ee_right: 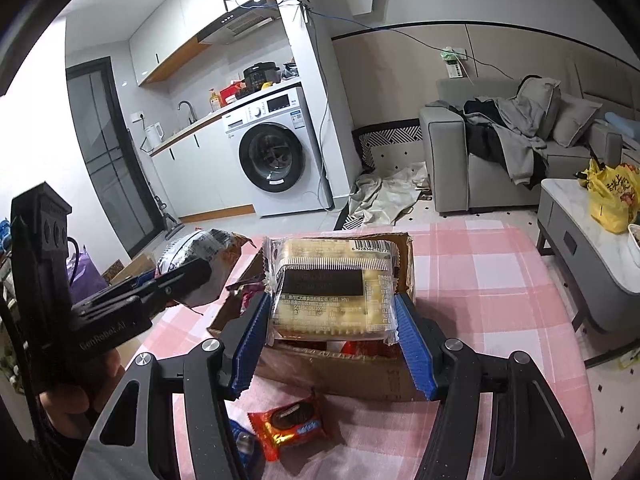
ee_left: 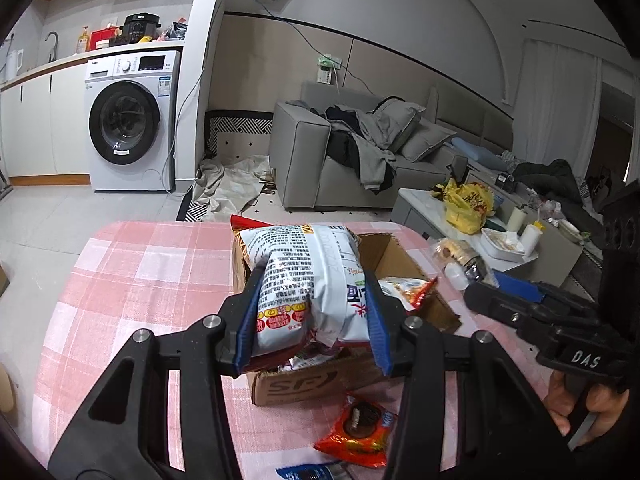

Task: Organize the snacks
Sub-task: 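Lift both packets and carry them over the open SF box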

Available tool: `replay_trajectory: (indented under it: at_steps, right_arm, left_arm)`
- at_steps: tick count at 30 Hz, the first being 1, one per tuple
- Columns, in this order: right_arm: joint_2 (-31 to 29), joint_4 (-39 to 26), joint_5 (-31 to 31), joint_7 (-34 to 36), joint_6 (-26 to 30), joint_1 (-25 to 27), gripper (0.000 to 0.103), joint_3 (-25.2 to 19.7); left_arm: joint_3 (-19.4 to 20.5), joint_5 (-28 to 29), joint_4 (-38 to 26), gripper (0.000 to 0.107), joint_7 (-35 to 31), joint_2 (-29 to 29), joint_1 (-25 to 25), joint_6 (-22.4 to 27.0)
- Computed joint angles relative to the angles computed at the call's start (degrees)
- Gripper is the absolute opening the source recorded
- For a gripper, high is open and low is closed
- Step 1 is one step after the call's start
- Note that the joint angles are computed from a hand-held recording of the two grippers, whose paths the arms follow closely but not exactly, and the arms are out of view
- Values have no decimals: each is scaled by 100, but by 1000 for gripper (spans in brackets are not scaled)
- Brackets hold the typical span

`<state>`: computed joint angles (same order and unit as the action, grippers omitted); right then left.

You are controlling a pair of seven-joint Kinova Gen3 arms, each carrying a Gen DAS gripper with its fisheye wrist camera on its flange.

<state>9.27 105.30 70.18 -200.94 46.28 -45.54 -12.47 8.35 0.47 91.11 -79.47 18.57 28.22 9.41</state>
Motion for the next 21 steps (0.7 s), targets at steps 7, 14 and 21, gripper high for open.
replay_trajectory:
  at_steps: [7, 14, 21]
  right_arm:
    - [188, -157, -1, -25, -181, 103, 63, 145]
    - [356, -282, -154, 115, -578, 277, 64, 367]
    - [536, -454, -378, 413, -770, 344, 64, 569]
  left_arm:
    - [150, 66, -374, 43, -97, 432, -150, 40]
    - [-124, -13, -633, 44, -73, 731, 81, 26]
    - [-264, -130, -1033, 44, -59, 1097, 205, 145]
